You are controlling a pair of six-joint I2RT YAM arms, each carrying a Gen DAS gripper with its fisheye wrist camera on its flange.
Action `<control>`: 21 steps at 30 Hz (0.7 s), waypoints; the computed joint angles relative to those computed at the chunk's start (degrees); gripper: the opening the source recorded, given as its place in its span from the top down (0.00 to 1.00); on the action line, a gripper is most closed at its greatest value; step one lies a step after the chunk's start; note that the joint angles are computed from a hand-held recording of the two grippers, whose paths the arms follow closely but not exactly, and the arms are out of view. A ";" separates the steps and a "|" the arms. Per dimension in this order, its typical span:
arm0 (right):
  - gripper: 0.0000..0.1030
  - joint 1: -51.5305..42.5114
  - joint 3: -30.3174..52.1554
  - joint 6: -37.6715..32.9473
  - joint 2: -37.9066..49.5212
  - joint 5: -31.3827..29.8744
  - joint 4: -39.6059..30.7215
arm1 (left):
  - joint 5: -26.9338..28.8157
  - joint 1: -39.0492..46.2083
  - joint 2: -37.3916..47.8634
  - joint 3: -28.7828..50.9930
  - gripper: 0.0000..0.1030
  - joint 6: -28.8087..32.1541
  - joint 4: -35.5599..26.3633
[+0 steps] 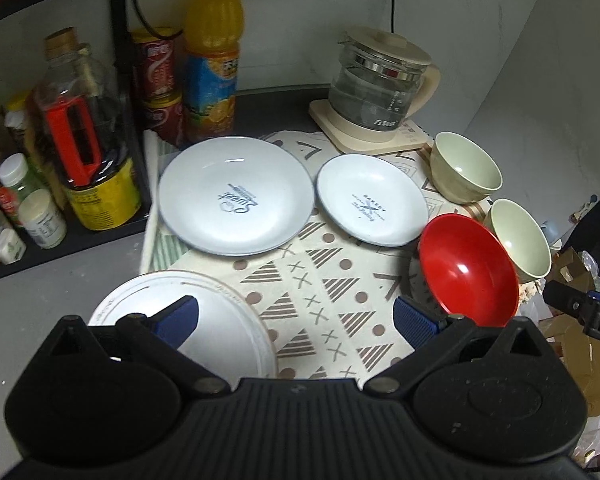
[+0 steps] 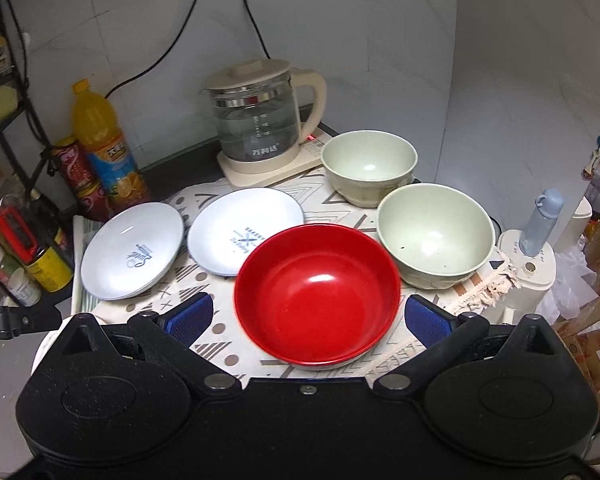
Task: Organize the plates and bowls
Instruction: 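Move both grippers open toward the rim of the large pale green bowl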
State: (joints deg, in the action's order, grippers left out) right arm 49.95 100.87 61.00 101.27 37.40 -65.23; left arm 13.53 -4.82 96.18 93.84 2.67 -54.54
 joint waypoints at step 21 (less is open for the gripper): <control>0.01 -21.88 -20.95 -19.28 -13.82 -12.51 18.42 | -8.94 -17.67 16.75 20.32 0.02 -13.92 -0.91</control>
